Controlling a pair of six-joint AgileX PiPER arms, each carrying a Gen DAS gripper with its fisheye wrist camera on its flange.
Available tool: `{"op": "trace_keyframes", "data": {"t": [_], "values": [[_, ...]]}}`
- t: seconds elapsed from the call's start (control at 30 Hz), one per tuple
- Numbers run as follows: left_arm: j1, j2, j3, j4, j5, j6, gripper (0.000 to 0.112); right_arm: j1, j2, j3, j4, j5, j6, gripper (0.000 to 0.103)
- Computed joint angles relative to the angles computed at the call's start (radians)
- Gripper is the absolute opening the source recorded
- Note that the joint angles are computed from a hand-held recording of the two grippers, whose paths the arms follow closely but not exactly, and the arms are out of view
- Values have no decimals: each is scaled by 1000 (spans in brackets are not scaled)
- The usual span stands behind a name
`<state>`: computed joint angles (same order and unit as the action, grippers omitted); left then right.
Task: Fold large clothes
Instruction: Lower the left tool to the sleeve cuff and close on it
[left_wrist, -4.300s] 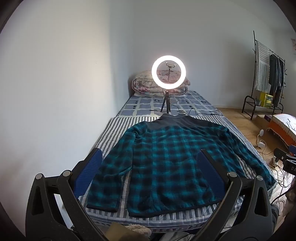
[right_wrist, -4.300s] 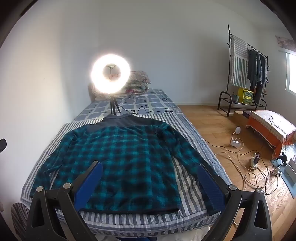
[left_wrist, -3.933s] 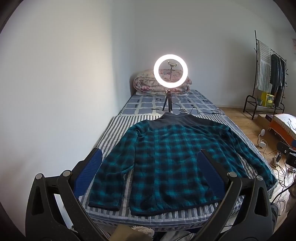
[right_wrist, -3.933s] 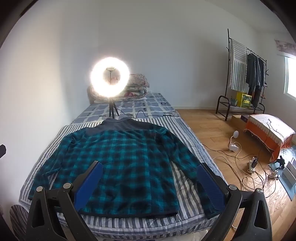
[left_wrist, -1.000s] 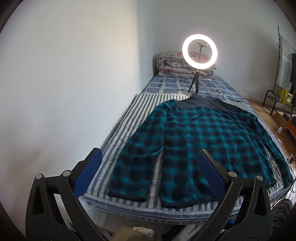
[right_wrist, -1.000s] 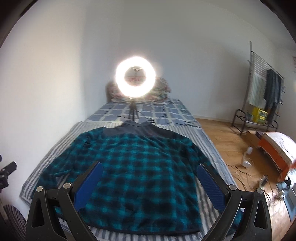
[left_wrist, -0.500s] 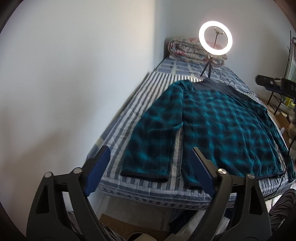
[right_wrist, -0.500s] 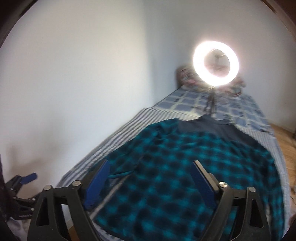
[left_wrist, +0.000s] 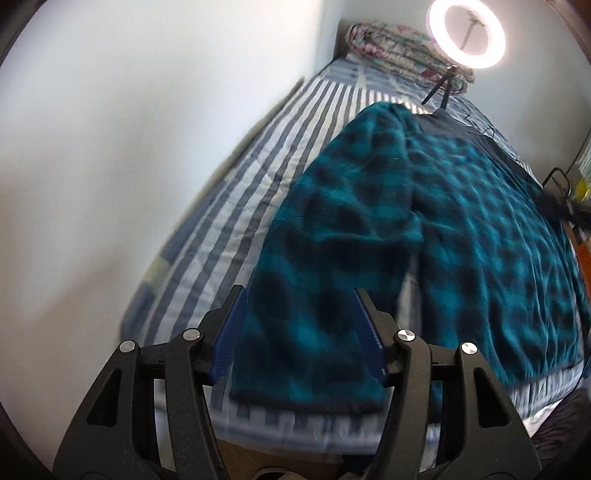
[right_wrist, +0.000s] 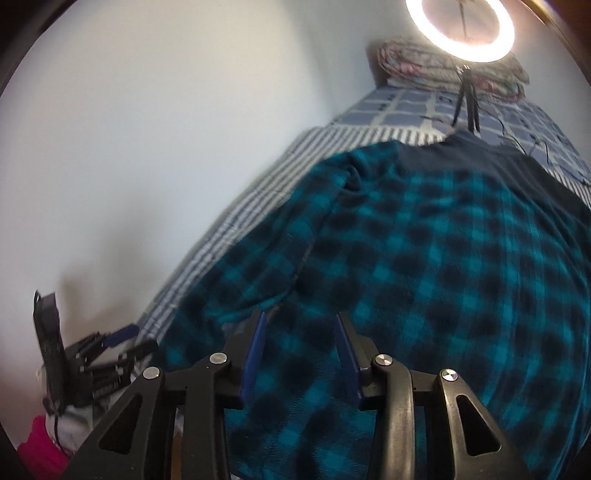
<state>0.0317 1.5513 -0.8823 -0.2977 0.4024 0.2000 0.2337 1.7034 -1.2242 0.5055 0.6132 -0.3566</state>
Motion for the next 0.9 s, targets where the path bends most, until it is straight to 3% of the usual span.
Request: {"op": "trace_keyframes", "data": {"t": [0.13,0.27,0.33,0.37,0.43,0.5,0.6,0.7,0.9], "values": [[46,154,-114,-77,23,81,60,-44,29,10,30,7,-38,39],[36,255,-192,18,35,-18,60,-84,71,10,64,8,-82,39],[41,286,-208,0,41,-10,58,-95,93,2,75,10,-94,39],[41,296,-213,-12,41,1,55,-98,101,2,77,9,-99,39],[28,313,-224,8,32,-4,29,-105,116,3,76,2,-108,39],[34,312,-225,-90,40,95,4,-110,129,0,74,2,-110,39],[36,291,-212,-167,24,157,3,-116,143,-7,60,1,-105,39],[50,230,-181,-352,38,321,3,-126,164,-24,51,9,-102,39],[-46,77,-134,-529,12,502,3,-179,247,-165,114,111,-127,40]]}}
